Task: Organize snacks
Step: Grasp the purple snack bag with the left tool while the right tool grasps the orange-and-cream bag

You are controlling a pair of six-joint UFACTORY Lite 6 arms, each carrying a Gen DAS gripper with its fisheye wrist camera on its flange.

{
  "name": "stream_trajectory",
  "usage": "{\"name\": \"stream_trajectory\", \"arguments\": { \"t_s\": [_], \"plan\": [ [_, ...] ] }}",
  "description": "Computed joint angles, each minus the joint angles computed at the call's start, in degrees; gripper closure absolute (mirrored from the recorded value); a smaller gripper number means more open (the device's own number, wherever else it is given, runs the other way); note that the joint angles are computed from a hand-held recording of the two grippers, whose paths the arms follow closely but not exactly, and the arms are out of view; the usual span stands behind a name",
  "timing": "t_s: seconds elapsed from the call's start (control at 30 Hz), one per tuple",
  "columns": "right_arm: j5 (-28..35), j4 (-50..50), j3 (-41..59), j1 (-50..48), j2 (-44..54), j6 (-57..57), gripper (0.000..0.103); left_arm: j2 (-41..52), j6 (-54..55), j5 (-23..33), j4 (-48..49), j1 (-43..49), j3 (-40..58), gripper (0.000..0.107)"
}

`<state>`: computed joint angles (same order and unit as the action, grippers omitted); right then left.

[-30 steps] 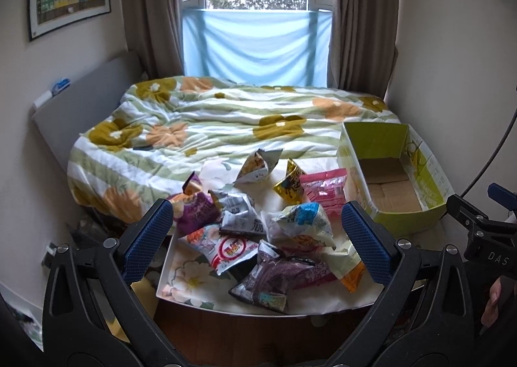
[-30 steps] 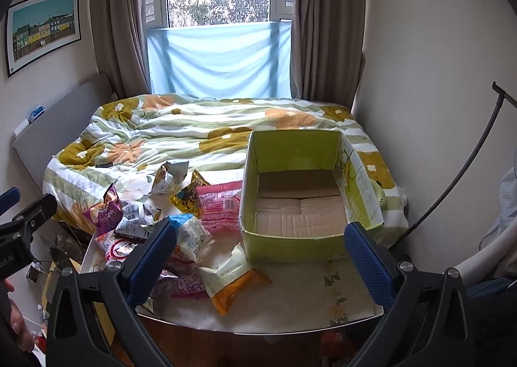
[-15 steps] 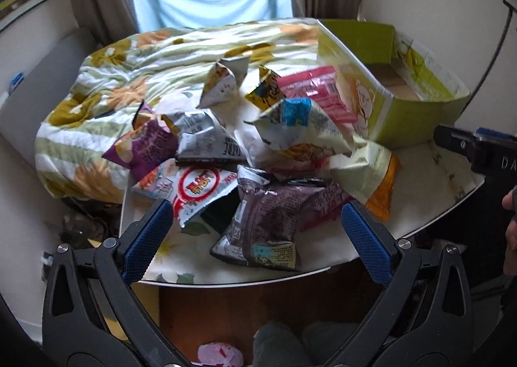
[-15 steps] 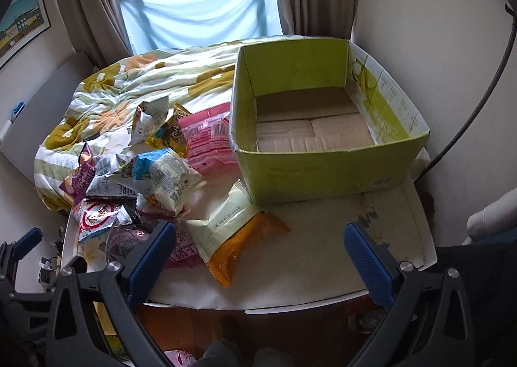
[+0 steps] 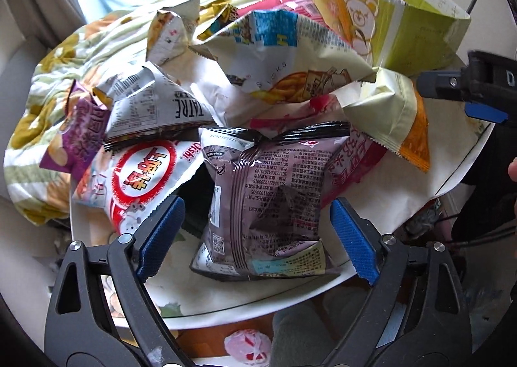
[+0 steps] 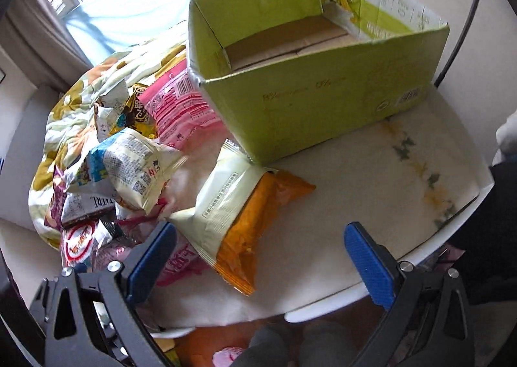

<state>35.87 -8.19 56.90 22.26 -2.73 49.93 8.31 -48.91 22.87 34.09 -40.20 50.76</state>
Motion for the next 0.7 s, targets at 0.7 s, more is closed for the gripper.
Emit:
{"name": "stream_trajectory", "arguments": {
  "t_s": [0.7],
  "plan": [
    [-11.4, 12.8, 1.4, -2.7, 12.3, 1.8, 0.04, 4.4, 29.0, -2.9, -19.6, 7.1, 2.5, 0.05]
  ]
}}
